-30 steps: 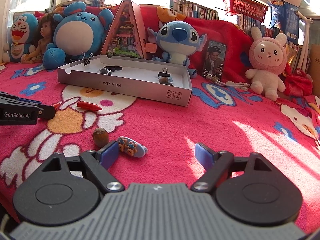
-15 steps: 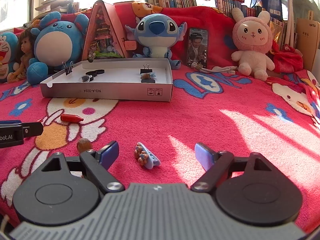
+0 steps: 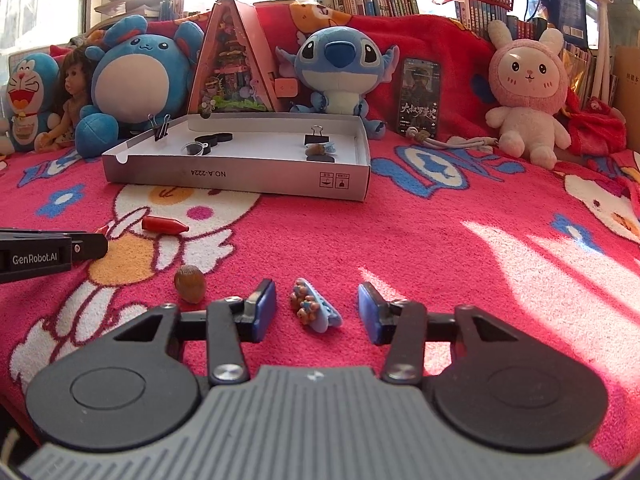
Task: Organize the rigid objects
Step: 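Grasp a red crayon with the left gripper while the right gripper grasps the blue beaded clip, then carry the red crayon with the left tool while the right tool carries the beaded clip into the box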
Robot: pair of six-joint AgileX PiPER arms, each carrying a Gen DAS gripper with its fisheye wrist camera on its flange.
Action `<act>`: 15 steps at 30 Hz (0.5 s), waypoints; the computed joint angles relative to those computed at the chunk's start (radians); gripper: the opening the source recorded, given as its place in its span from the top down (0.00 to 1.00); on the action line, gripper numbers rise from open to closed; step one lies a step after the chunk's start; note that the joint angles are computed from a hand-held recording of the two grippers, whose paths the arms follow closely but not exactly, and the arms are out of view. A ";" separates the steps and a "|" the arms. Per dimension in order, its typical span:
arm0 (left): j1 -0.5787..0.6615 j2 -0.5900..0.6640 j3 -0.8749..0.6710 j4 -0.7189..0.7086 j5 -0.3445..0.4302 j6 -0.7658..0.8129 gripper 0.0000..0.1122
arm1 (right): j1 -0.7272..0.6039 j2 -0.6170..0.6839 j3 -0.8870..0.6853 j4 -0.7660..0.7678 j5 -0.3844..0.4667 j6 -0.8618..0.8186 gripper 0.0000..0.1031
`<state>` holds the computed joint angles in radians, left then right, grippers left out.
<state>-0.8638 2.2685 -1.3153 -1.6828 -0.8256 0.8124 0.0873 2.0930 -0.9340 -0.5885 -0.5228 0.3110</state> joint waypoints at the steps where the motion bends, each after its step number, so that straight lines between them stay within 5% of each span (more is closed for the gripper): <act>1: 0.000 -0.002 -0.001 0.006 -0.003 0.004 0.91 | -0.002 -0.001 -0.009 -0.032 0.009 0.036 0.79; 15: 0.058 -0.044 -0.021 0.083 0.036 0.030 0.91 | -0.011 0.004 -0.116 -0.147 -0.006 0.190 0.89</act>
